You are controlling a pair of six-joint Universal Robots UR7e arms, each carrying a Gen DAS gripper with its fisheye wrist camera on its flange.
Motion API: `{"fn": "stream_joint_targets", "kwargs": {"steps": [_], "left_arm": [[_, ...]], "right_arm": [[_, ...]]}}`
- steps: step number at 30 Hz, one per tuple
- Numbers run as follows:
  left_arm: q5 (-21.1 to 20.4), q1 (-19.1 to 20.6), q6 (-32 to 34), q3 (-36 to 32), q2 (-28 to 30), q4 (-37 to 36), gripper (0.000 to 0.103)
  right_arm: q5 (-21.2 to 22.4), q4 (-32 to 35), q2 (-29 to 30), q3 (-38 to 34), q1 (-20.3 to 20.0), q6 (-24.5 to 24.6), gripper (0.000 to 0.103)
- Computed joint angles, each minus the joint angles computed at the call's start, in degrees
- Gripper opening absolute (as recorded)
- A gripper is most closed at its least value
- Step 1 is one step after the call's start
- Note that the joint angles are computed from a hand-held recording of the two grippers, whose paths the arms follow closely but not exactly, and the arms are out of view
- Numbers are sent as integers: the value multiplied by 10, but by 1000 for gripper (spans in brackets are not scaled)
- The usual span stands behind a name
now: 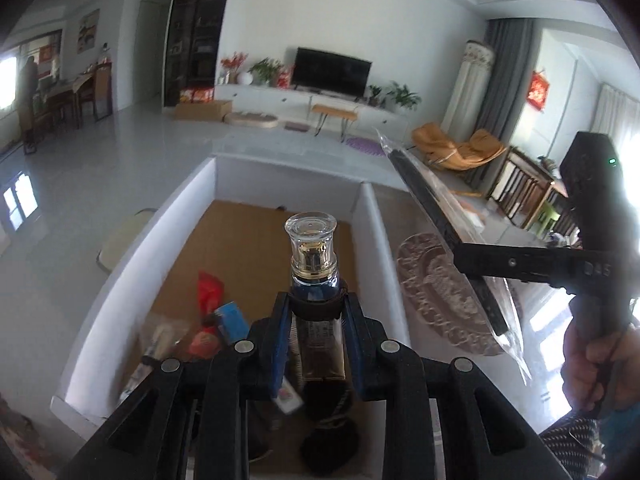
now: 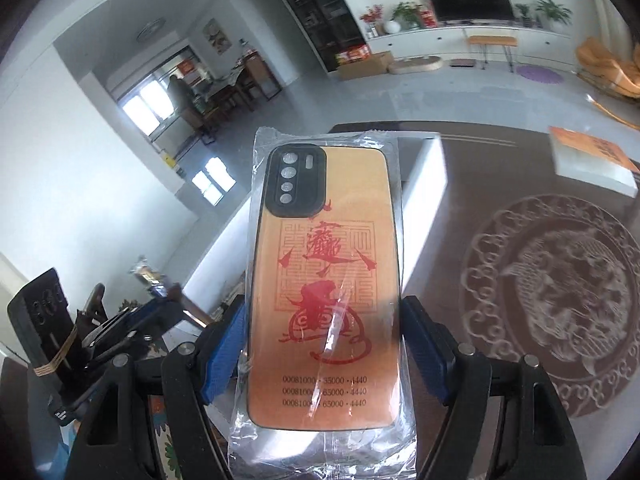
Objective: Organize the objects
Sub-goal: 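Carry the gold tube and phone case over the white bin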
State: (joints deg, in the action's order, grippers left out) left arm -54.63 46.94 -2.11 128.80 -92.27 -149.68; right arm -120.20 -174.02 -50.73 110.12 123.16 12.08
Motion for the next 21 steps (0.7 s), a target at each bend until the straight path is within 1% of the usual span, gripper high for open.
{"fn": "stream_joint_targets", "kwargs": {"steps": [4, 5, 8, 9, 10, 11, 12, 13, 14, 15, 16, 18, 19, 21], "left_arm": [[31, 51, -12, -34, 41, 39, 26], [35, 62, -15, -38, 47, 44, 27], [48, 74, -23, -38, 49, 51, 32], [60, 73, -21, -35, 50, 45, 40], [71, 71, -15, -33, 52, 37, 55], [87, 65, -11, -27, 51, 26, 63], [105, 57, -5, -20, 53, 6, 76], [121, 48, 4, -12, 56, -16, 84], [135, 34, 2, -5, 54, -21, 87], [157, 21, 4, 0, 56, -30, 94], [189, 5, -4, 4, 61, -32, 99], [248, -31, -49, 7, 63, 8, 101], [268, -44, -70, 11, 63, 24, 102], [291, -63, -120, 11, 62, 68, 102]], "right_arm": [[27, 52, 88, -74, -12, 8, 76], [35, 61, 100, -81, -19, 13, 76], [45, 75, 121, -86, -30, 25, 76], [47, 70, 123, -82, -33, 22, 76], [47, 63, 122, -78, -34, 20, 76], [45, 60, 119, -76, -35, 18, 76], [40, 55, 115, -73, -36, 14, 76], [33, 50, 110, -70, -34, 9, 76], [18, 45, 106, -67, -28, 5, 77], [2, 43, 101, -65, -23, 0, 78], [-15, 47, 96, -65, -16, -4, 80], [-55, 59, 91, -65, -1, -11, 82], [-68, 65, 78, -60, -4, -25, 82], [-99, 71, 66, -49, 4, -37, 82]]}}
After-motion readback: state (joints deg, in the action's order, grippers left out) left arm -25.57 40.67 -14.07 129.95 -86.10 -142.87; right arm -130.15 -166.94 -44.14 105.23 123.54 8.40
